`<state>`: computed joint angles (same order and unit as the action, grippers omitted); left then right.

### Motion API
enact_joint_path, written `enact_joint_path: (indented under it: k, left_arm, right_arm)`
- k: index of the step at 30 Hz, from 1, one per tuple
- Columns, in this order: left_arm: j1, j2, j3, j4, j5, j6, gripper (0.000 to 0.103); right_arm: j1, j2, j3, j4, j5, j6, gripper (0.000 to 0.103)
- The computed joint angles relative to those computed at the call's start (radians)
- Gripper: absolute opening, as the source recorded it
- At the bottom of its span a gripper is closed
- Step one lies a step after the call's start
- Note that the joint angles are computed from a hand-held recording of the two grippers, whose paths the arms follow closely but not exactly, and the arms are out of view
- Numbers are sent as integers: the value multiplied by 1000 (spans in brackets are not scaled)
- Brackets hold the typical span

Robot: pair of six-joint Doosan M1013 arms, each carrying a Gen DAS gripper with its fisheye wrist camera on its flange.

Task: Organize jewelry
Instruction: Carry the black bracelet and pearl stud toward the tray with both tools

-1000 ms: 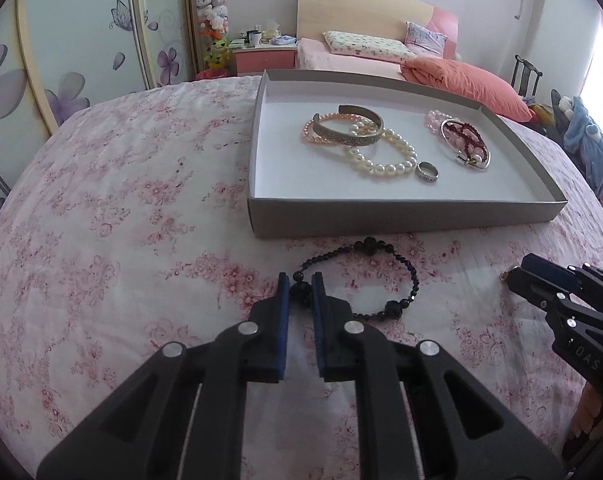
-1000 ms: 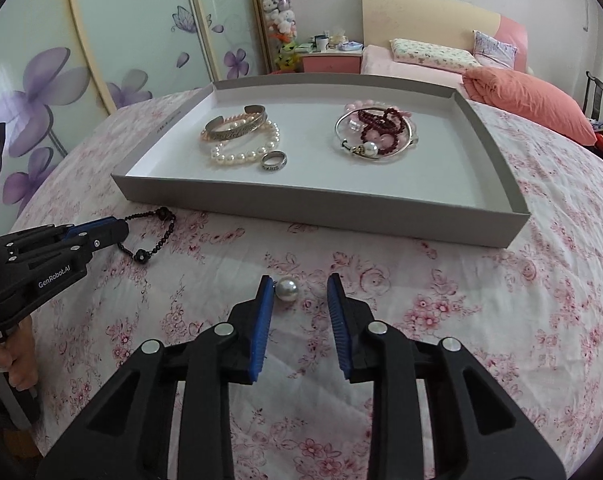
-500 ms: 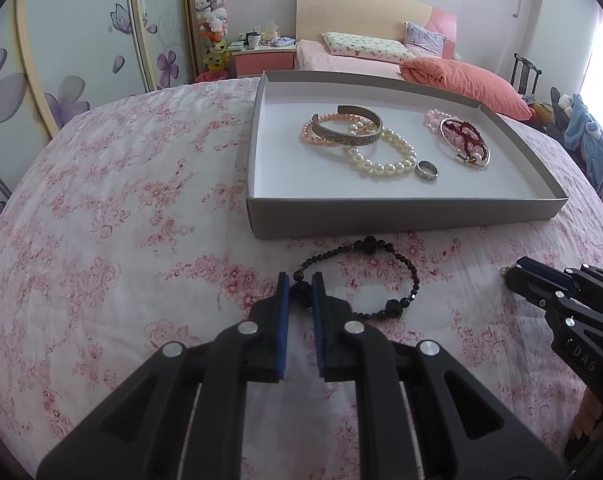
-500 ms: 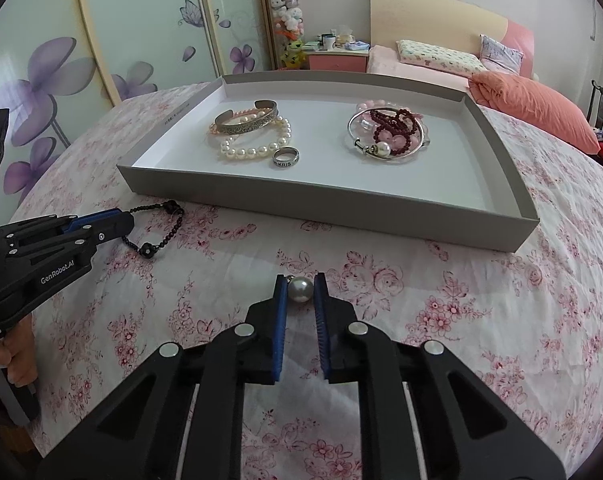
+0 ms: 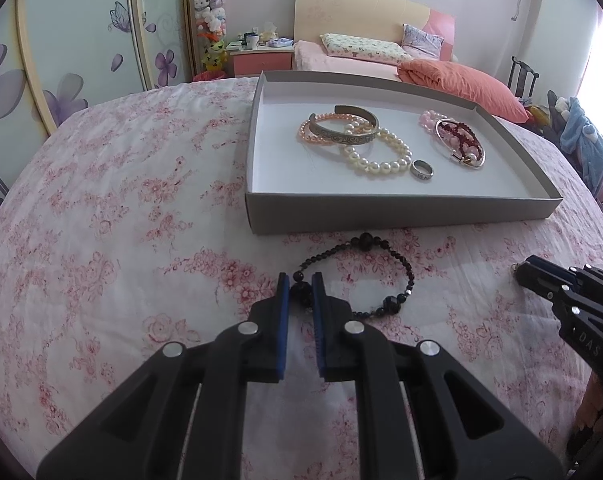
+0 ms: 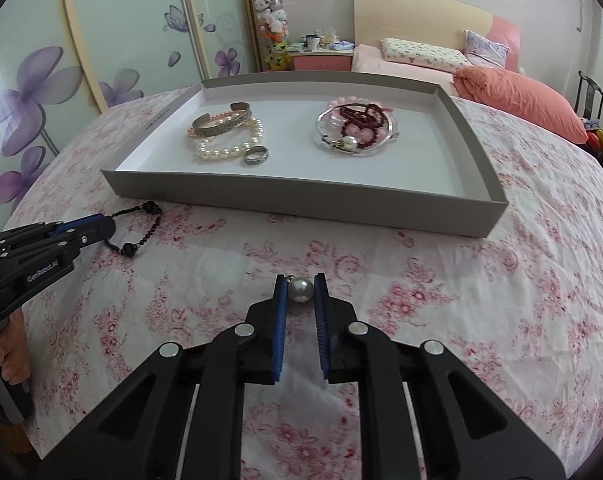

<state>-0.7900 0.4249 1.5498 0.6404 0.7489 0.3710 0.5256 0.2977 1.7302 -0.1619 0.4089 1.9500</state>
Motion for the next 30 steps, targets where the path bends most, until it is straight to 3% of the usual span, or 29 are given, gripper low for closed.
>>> enact_joint_path:
  k: [6, 19, 30]
  left_arm:
    - [-4, -16, 19, 22, -42, -35, 12]
    - [-39, -54, 42, 234, -88, -185, 12]
    - [-68, -82, 46, 412, -81, -301, 12]
  right_arm:
    - [-5, -13, 16, -66, -14, 78, 14]
    - [-13, -50, 46, -245, -98, 268, 14]
    - [0, -92, 73, -777, -181, 774, 14]
